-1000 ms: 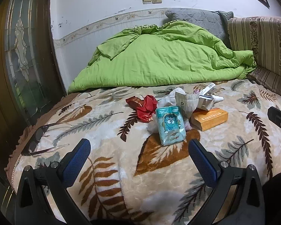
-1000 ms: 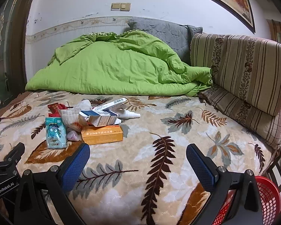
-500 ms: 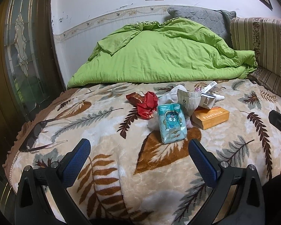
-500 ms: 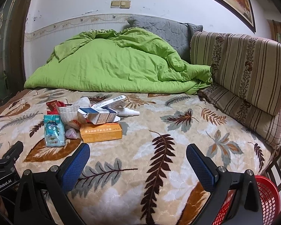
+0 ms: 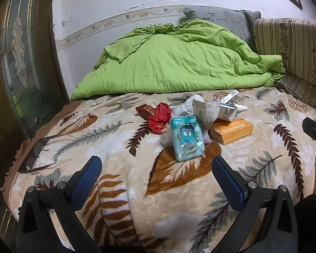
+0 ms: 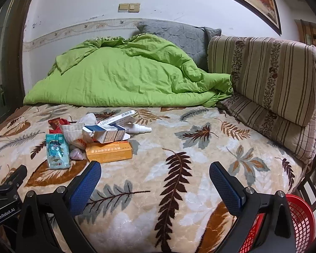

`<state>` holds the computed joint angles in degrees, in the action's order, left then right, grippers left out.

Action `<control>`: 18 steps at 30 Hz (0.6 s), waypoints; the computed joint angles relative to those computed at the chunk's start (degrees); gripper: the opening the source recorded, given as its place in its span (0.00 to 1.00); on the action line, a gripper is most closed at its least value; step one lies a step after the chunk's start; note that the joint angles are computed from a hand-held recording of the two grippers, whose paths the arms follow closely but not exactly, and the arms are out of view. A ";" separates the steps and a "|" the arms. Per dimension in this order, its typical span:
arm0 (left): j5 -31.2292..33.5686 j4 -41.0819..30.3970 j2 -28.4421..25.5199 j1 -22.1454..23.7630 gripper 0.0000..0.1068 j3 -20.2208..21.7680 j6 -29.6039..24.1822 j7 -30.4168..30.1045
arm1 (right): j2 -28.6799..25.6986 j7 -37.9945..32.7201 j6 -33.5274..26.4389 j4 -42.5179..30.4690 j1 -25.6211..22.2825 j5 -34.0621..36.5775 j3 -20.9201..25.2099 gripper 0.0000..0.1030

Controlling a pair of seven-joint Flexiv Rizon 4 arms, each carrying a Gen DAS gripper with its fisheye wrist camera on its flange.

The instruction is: Collect trash

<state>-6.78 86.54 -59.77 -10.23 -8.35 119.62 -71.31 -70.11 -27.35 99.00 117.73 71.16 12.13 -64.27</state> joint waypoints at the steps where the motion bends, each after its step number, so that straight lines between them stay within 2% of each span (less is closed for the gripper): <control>1: 0.06 0.15 0.18 -0.02 0.96 0.06 -0.24 0.10 | 0.16 0.02 -0.13 0.06 0.02 0.01 0.07 1.00; 7: 1.01 0.38 0.39 0.75 0.96 -0.90 -0.41 -0.40 | 1.78 0.54 -0.21 0.96 -0.01 0.33 1.11 1.00; 18: 0.71 0.86 1.22 0.33 0.96 -0.22 -2.13 0.02 | 2.50 0.28 -1.13 0.80 -0.13 -1.18 1.56 1.00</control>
<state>-6.07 87.40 -58.55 -9.89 -8.57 117.49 -71.29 -67.61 -27.07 97.87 118.53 71.03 10.94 -62.71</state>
